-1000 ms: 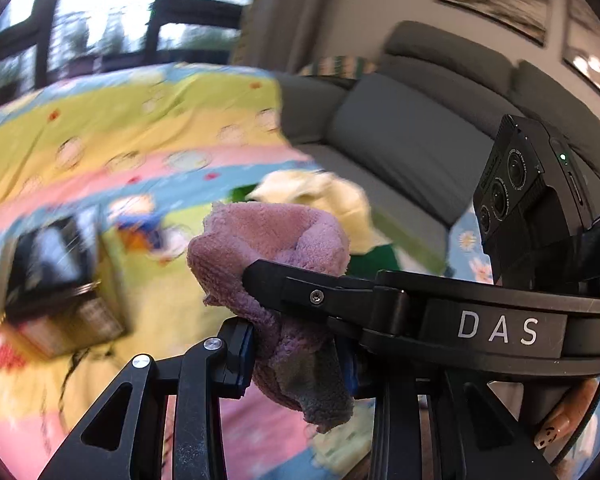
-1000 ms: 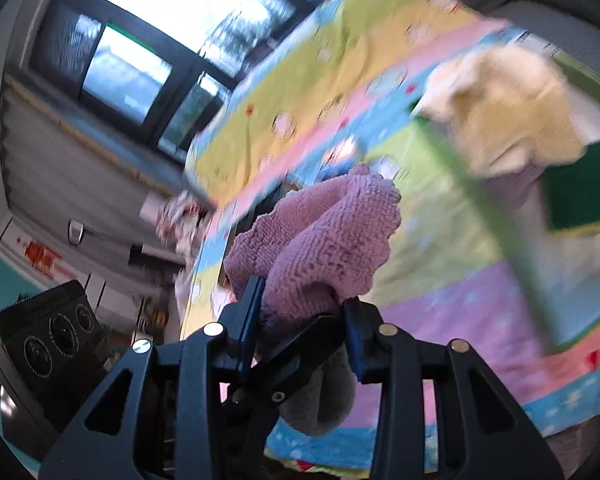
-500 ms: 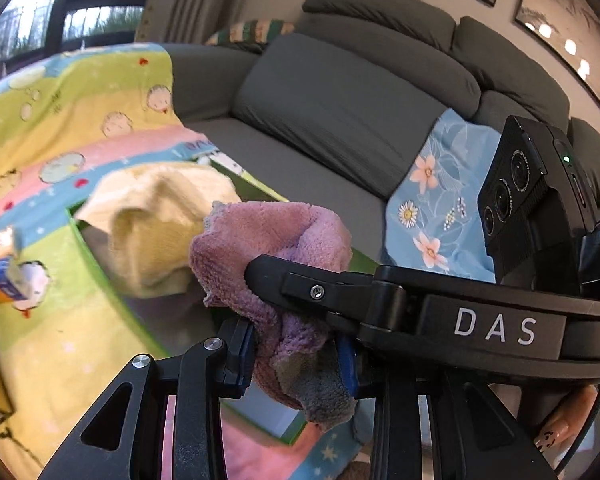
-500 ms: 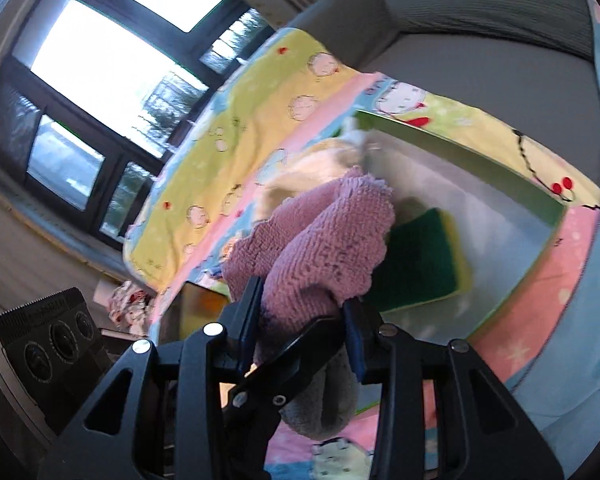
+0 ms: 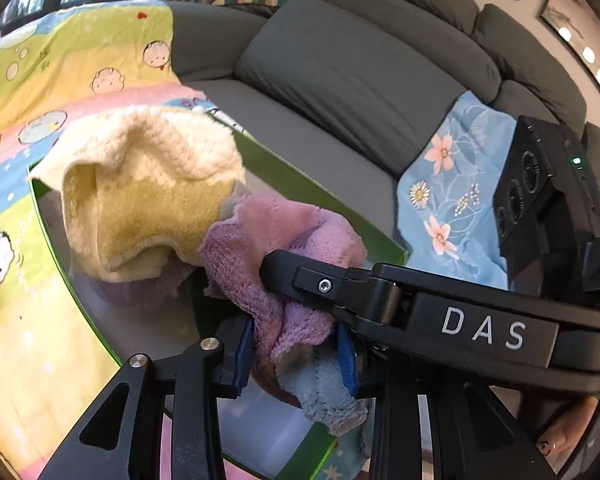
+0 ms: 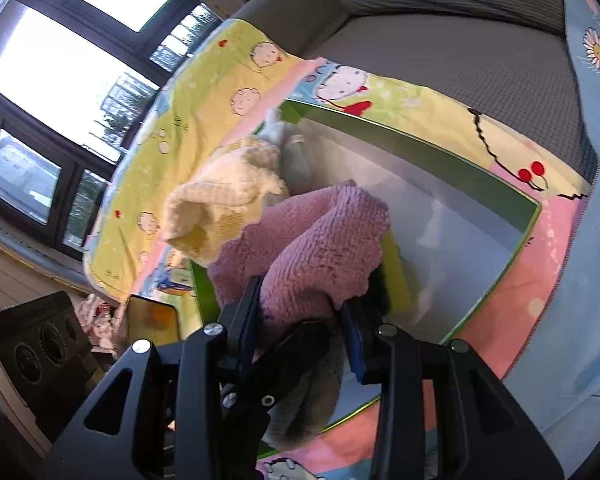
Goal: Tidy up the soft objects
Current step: 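Lower the mauve cloth into the box and open the right gripper, then move the right tool to the red-and-white knitted sock and grasp it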
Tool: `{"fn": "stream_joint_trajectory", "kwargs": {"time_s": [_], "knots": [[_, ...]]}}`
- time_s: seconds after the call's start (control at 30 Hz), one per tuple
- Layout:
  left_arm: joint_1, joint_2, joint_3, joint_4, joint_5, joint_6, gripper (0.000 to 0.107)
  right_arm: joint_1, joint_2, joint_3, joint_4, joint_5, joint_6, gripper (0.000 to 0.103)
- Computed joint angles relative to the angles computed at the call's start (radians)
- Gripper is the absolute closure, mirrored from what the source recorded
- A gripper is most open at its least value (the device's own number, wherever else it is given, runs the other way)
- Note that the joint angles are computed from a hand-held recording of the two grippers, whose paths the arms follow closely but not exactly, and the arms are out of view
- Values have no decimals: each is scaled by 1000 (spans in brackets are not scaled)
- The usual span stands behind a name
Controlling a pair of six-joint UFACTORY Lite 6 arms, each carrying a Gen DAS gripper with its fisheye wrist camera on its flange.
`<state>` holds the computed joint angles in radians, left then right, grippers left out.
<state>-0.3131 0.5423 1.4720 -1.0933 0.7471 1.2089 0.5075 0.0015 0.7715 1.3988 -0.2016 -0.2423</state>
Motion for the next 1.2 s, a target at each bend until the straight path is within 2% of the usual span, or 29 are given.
{"fn": "stream_joint_trajectory", "kwargs": {"time_s": [0.1, 0.2, 0.27, 0.33, 0.47, 0.53, 0.63, 0.73, 0.83, 1.03, 1.2], "knots": [[-11, -18, -27, -2, -31, 11, 72, 26, 13, 30, 236, -36, -241, 66], [-18, -53, -60, 21, -57, 7, 63, 26, 17, 41, 316, -40, -322, 62], [-12, -101, -106, 19, -74, 38, 51, 35, 6, 39, 343, -58, -346, 53], [3, -163, -165, -4, -85, 79, 44, 59, -20, 39, 399, -106, -402, 45], [64, -224, -200, -7, -48, 85, 27, 108, -63, 57, 495, -185, -508, 30], [110, -271, -232, -28, -17, 130, 25, 147, -73, 88, 549, -242, -576, 23], [175, -350, -278, -31, -19, 151, 23, 207, -74, 142, 596, -327, -643, 22], [261, -382, -288, -27, 44, 148, 23, 270, -58, 206, 610, -413, -665, 15], [368, -449, -340, -73, 79, 219, 23, 325, -20, 279, 611, -470, -680, 14], [593, -471, -343, -19, 122, 236, 23, 389, 162, 505, 633, -470, -764, 13], [807, -357, -259, 33, 131, 236, 23, 417, 420, 806, 699, -414, -870, 10]]}}
